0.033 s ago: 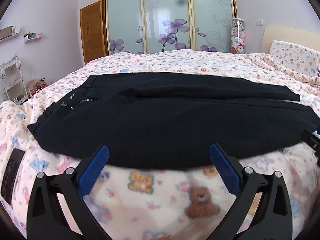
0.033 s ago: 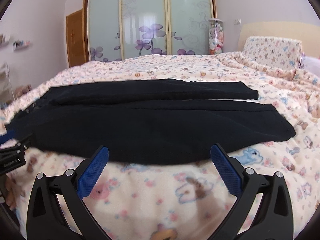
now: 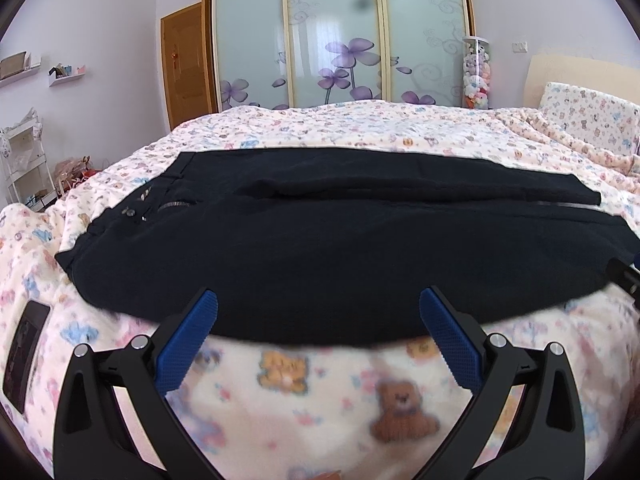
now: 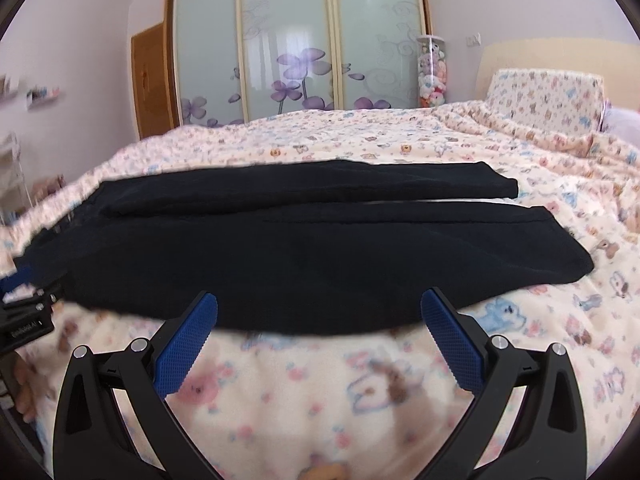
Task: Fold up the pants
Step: 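Grasp the trouser leg hems with the right gripper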
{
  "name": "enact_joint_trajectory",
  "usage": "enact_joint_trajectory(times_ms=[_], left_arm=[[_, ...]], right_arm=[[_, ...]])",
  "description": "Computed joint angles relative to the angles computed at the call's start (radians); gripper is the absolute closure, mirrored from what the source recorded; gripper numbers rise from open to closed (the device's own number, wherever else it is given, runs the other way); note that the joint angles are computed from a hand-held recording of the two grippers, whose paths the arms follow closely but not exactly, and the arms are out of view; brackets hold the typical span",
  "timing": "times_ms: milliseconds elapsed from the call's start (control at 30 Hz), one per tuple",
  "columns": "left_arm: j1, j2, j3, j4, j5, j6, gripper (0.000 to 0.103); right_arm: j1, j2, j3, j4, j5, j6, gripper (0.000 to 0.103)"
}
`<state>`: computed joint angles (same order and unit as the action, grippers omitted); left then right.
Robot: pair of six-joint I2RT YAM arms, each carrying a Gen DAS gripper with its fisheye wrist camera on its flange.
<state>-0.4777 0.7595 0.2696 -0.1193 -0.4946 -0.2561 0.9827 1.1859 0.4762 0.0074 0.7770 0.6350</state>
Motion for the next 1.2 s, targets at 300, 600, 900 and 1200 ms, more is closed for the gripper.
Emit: enact_joint_trajectory(times_ms=[300,600,900,1200], left_arm=[[0.077,0.217,0.071,0.254,-0.094,0.017,0.002],[0.232,0.323,0.070,0.316,0.154,0.018,0.002],[0.363,0.370,0.071,0.351,0.430,0.006,0.002],[0.319,0.388,0.079,0.353,0.393,0.013,0.002]], right_arm=[[-0.633,-0.026,0.192,-0.041,-0.658,-0.315,0.001],[-1.076,0.600,0.871,-0.273,-0.896,-0.391,0.001],[-1.180,0.974,1.288,-0.397,-0.906,-0.289,0.017],[-1.191,1.145,1.461,-0.476,-0.823,-0.306,0.052]])
